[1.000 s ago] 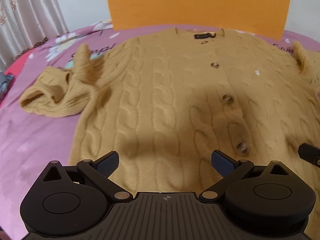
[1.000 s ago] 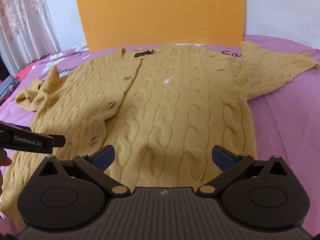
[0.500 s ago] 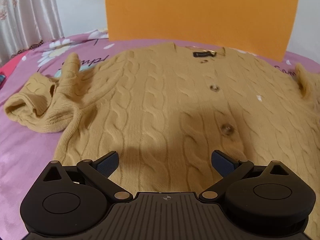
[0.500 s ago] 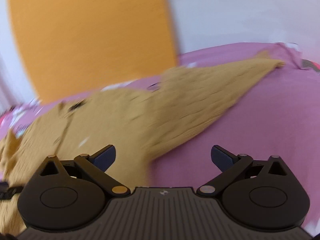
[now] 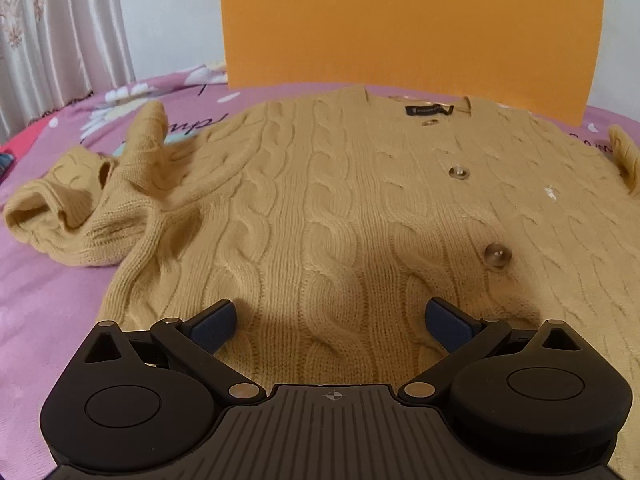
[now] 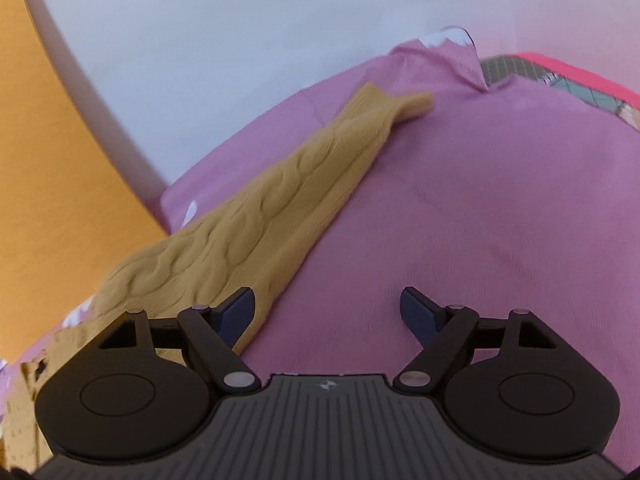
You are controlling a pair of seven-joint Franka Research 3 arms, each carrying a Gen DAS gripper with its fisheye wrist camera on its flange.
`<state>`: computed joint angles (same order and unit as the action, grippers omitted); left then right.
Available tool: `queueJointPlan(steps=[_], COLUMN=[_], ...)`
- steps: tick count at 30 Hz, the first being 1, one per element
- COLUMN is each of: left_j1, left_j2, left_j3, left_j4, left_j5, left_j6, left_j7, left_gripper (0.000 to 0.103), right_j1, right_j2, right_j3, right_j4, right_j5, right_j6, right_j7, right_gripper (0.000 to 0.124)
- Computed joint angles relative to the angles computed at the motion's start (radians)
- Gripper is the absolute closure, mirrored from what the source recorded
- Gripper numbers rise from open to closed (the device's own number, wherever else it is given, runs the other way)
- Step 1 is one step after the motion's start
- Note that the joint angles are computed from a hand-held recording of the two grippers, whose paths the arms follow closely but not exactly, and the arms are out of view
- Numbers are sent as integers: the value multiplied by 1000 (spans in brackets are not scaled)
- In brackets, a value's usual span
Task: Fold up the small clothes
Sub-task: 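Move the right gripper to the cardigan sleeve cuff beside the body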
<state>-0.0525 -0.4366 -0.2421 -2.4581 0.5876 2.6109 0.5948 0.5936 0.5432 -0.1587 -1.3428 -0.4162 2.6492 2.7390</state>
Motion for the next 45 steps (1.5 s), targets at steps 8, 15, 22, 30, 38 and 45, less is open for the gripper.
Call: queueJointPlan(steps=[8, 15, 22, 30, 38, 45], left_j1=[13, 9, 4, 9, 20, 28], left_j2=[8, 13, 17, 9, 4, 10], left_j3=[-15, -10, -5, -6, -15, -27], left_j4=[2, 5, 11, -3, -12, -9], left_j5=[45, 53, 46, 54, 70, 102], left_j6=[-1, -1, -6, 15, 30, 31], left_j7=[-41, -47, -36, -42, -64, -99], left_gripper=[0, 0, 0, 0, 0, 0], right_j1=[59, 116, 168, 190, 111, -37], right_j2=[110, 71, 25, -5, -13, 32], right_j3=[-67, -46, -1, 44, 61, 49], right_j4=[168, 152, 161, 157, 92, 44], right_j5=[-120, -257, -342, -397, -309, -31], right_j6=[-104, -202, -295, -312, -186, 36], right_j7=[-19, -65, -116, -162, -183, -114], right_gripper=[40, 35, 31, 29, 34, 62])
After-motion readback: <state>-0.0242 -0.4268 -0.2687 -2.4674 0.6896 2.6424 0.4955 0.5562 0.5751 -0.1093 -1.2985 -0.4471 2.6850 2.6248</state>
